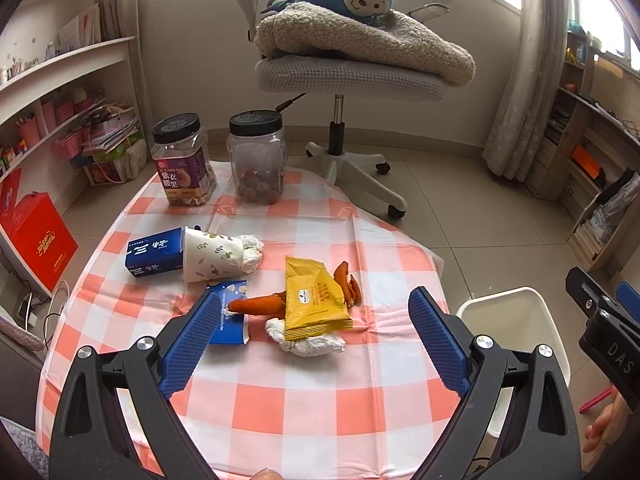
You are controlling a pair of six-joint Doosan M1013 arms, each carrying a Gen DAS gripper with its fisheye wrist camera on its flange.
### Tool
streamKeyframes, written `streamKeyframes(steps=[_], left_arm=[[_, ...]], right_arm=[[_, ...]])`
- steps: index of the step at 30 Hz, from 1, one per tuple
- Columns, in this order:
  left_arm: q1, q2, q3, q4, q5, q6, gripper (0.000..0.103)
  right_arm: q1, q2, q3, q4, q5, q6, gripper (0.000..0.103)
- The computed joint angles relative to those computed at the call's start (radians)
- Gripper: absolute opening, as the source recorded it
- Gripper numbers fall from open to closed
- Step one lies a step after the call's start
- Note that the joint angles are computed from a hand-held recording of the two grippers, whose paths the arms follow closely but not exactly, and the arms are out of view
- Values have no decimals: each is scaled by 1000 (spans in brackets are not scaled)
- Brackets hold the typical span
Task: Collect trash
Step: 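Grasp the white paper cup with the left tool while the right tool approaches the yellow snack bag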
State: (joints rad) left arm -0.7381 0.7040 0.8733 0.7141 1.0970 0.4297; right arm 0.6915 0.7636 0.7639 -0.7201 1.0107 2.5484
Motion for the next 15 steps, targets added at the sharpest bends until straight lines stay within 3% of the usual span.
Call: streamKeyframes(steps=[9, 15], left_arm=[[62, -61, 113, -67, 34, -46, 92], [113, -47, 117, -111, 60, -2, 92]], right_arm=[[35, 104, -179, 108, 35, -153, 96], [41, 154, -271, 172, 73, -211, 96]])
